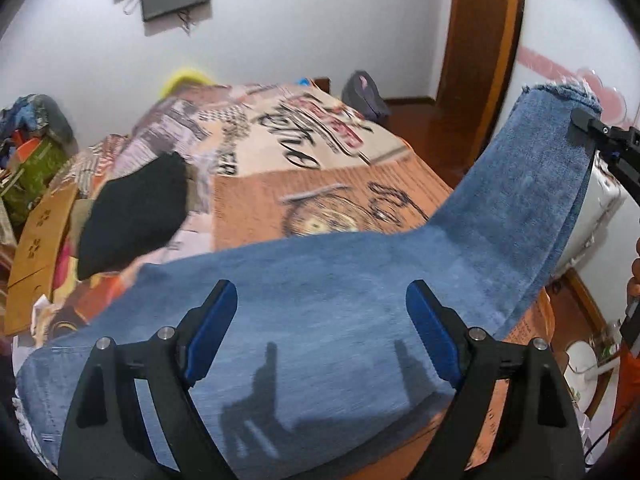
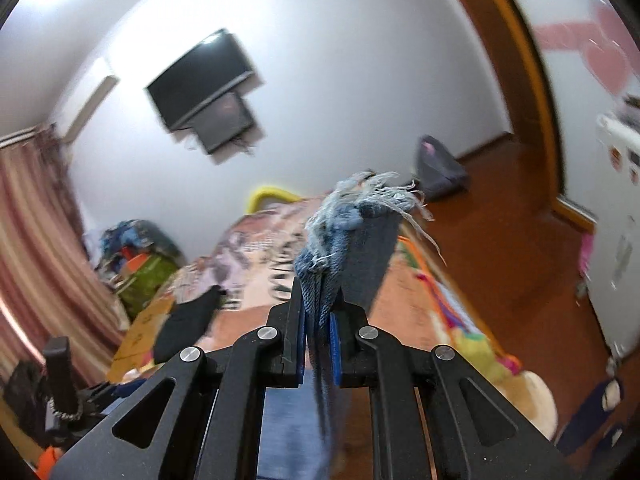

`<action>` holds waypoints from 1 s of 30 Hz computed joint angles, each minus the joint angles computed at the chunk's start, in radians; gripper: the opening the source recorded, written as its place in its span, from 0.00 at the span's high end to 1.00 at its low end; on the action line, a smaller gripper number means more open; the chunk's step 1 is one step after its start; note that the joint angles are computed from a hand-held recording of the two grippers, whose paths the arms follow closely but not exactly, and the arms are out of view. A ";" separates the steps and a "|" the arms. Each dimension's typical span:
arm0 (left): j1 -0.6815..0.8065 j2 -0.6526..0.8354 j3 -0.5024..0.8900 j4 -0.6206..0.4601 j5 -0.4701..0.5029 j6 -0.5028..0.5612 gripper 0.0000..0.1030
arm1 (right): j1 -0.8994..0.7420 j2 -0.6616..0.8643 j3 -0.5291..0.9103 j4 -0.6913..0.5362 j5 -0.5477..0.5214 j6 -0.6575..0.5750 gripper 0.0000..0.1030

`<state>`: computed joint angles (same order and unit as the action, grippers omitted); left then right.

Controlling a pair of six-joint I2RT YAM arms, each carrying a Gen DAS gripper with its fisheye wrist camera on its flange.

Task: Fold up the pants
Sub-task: 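Grasp the frayed leg hem with the right gripper and lift it, then lay the frayed hem over the jeans with the right gripper and release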

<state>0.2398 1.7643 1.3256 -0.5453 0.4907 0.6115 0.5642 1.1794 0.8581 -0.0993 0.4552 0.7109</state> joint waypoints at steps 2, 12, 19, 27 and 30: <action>0.044 0.004 0.020 -0.010 0.027 0.013 0.15 | 0.034 0.055 0.053 0.022 0.005 -0.031 0.92; 0.278 0.118 0.231 -0.119 0.149 0.106 0.15 | 0.165 0.398 0.343 0.086 -0.077 -0.153 0.92; 0.383 0.202 0.338 -0.146 0.170 0.098 0.15 | 0.210 0.690 0.607 0.024 -0.221 -0.167 0.92; 0.409 0.258 0.370 -0.170 0.150 0.084 0.15 | 0.252 0.924 0.795 -0.113 -0.374 -0.188 0.91; 0.390 0.248 0.342 -0.165 0.142 0.080 0.15 | 0.272 0.967 0.818 -0.149 -0.401 -0.190 0.90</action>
<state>0.6298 2.0123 1.6680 -0.7103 0.6326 0.6914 0.8366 2.1469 1.6759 -0.2488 0.0545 0.5210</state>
